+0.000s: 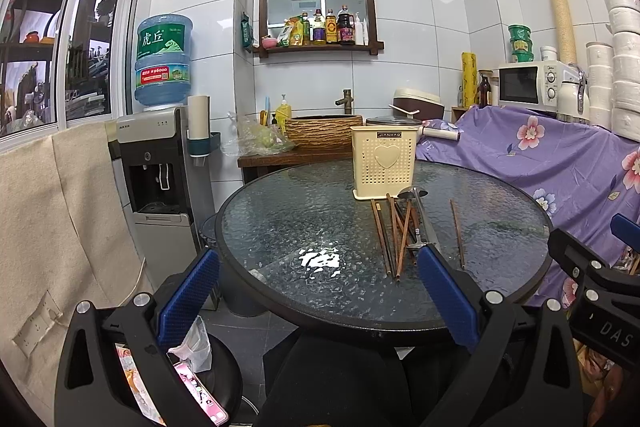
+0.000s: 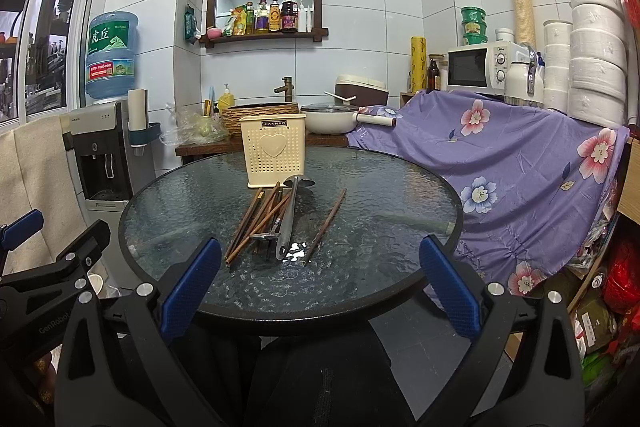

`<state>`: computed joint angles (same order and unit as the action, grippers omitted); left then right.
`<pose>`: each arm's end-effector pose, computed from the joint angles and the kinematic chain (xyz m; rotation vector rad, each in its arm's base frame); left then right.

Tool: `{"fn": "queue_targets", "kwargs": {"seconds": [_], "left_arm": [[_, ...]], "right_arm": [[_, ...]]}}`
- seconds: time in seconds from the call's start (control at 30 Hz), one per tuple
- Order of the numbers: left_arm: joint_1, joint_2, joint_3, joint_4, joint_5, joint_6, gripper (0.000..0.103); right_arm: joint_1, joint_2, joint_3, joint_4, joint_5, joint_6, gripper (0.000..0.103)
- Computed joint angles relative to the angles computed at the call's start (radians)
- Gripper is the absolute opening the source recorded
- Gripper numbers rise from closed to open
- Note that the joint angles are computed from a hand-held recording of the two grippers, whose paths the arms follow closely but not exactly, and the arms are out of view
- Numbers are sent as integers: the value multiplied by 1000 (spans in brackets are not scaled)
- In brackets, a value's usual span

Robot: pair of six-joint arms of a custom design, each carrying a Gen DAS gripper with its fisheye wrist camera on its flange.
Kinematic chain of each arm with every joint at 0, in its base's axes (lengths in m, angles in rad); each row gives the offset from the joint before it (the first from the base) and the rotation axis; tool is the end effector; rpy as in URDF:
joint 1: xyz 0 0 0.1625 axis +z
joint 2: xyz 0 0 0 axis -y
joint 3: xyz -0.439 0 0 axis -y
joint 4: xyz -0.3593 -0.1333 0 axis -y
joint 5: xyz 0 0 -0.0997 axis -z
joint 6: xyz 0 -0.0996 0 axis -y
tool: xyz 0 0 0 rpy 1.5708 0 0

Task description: Organize utensils

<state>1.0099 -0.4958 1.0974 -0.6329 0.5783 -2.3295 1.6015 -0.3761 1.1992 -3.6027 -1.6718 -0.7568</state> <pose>-0.2101 -0.7418 0.0701 0.3112 1.7394 -1.4745 0.1472 -0.7764 0.1184 0.7902 -2.1067 1.4114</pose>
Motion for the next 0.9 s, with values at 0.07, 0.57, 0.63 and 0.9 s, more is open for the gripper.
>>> {"fn": "queue_targets", "kwargs": {"seconds": [0.07,0.57,0.63,0.9], "left_arm": [[-1,1,-1,-1,-1,0,97],[0,1,0,-1,0,-1,97],[0,1,-1,1,0,-1,97],[-1,1,0,-3,-1,1,97]], "right_arm": [[-2,-6,7,-1,3,-1,98],[-1,-10,10,-2,3,1,98],[-1,-10,11,-3,3,1,98],[-1,-9,10,-3,3,1,98]]}}
